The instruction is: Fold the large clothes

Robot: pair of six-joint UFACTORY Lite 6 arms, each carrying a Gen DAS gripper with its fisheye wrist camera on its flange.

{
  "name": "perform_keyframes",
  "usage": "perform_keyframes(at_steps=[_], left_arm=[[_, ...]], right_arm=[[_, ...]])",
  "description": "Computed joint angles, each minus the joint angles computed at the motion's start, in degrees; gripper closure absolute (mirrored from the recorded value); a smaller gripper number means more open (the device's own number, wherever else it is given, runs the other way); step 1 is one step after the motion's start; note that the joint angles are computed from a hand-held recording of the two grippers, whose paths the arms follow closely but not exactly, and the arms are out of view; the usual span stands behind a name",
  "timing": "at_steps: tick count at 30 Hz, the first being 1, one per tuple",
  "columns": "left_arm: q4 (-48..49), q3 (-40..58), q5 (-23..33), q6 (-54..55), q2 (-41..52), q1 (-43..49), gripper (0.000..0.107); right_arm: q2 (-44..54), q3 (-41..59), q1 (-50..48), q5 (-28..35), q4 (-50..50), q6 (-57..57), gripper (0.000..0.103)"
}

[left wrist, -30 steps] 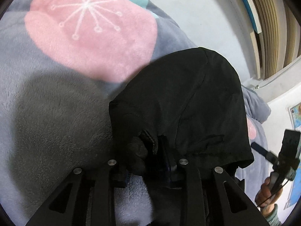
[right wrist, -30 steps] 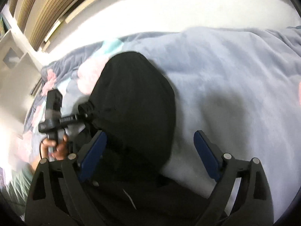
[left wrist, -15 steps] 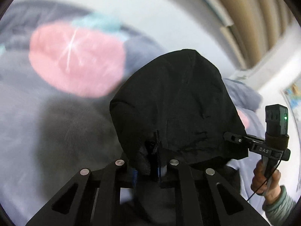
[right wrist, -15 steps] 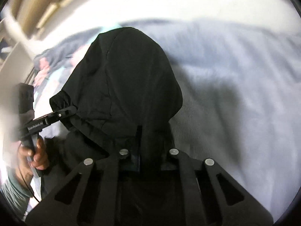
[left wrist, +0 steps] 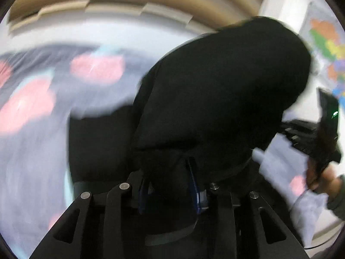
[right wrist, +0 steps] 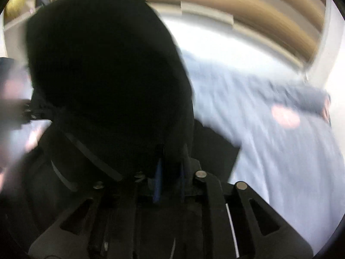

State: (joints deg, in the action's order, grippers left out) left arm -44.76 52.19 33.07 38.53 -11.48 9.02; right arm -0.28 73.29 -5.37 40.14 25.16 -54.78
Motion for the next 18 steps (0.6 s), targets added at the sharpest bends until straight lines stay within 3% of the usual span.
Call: perform_keyframes(at_steps=[2,4,6,7,9,10,15,18], left_arm=[[5.03,-7.66,0.36,-5.47,-3.22,2.47,0.074],[5.9,-11.75,3.59,-5.96,-4.97,8.15,0.08],[6.17,-10.6,7.83,-6.27,-7.73,12.55,0.08],[7.63,-7.9,9.45,-7.73,-8.15,13.0,0.08],[9.45,-0.14,12.04,-10.96,-7.29,11.71,0.078],[9.42,3.6,12.7,-11.97,-5.8,10.54,0.077],[12.38,23.02,10.56,-22.04,8.06,-0.86,0.071],[11.01,25.29,8.69,-22.99,14.75,-4.93,0.071]], right_arm=[[0.14,-4.3,-1.74,0.18,-6.83,5.21,0.085],[3.19,-2.55,-4.77,5.29,-8.38,7.88,0.085],[5.46,1.81,-6.64,11.13,-7.11,8.86,0.08],[5.98,4.61,-6.84,13.36,-6.33,9.7,0.077],[8.22,12.28,-6.59,17.9,-3.97,11.24,0.058],[9.96,16.93,-5.73,20.12,-2.73,12.74,0.053],[21.1,36.81,3.12,25.1,-2.43,24.34,0.051],[27.1,39.43,8.16,24.74,-3.89,28.7,0.051]])
